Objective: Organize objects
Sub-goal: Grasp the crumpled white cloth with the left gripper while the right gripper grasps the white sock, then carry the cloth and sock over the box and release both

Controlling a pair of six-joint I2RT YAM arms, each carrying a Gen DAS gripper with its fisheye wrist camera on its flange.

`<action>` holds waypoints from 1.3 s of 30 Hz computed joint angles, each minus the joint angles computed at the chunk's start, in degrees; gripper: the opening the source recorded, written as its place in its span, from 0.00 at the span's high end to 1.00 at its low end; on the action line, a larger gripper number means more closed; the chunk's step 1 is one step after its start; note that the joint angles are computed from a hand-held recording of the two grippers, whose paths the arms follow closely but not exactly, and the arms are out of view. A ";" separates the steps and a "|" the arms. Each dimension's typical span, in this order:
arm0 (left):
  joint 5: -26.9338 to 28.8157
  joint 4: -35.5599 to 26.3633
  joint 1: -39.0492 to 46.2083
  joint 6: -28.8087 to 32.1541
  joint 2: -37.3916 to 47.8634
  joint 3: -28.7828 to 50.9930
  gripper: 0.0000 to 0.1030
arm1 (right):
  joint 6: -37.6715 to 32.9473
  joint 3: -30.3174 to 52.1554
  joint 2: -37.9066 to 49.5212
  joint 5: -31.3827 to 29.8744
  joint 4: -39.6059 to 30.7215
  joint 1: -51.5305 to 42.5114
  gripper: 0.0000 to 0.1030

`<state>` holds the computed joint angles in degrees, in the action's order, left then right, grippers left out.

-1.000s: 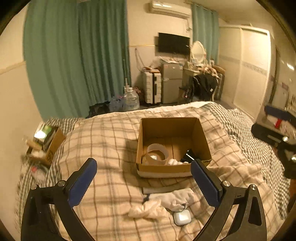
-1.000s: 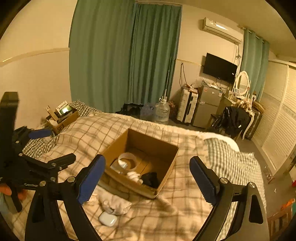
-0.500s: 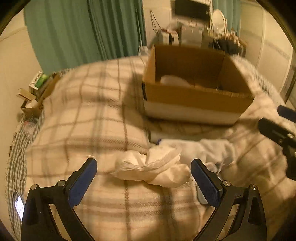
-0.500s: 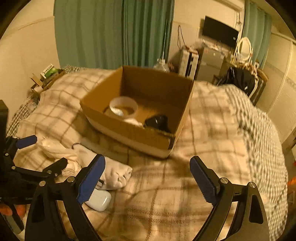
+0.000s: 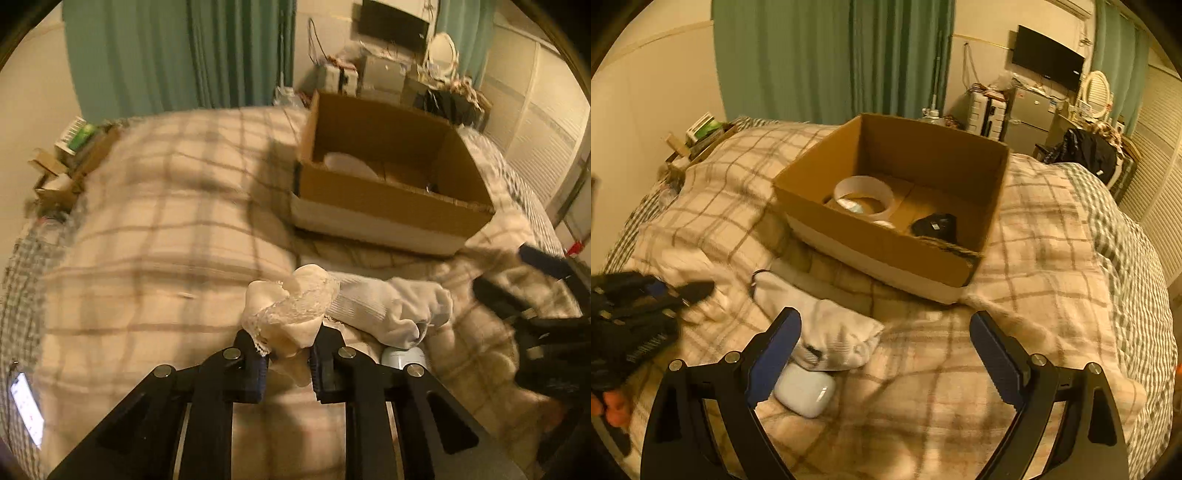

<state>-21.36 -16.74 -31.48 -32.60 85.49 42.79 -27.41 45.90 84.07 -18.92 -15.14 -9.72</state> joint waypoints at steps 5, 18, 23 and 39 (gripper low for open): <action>-2.77 -2.73 0.37 0.64 -2.32 0.24 0.83 | -0.60 0.14 4.46 4.42 -0.12 6.78 0.10; 0.97 -0.53 1.91 1.09 -1.11 -1.39 0.83 | -1.52 -1.18 9.44 12.65 3.01 13.05 0.55; -1.68 -2.20 -0.92 -0.70 -2.95 -1.49 0.83 | -2.86 -4.37 1.97 9.43 1.43 9.93 0.64; -7.90 -11.89 -8.61 0.29 -8.59 9.68 0.82 | -5.31 3.63 -19.29 -4.02 -14.35 -0.77 0.66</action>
<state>-29.26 -28.63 -40.09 -32.31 76.90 52.47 -32.72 49.53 64.78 -22.94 -29.49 -10.50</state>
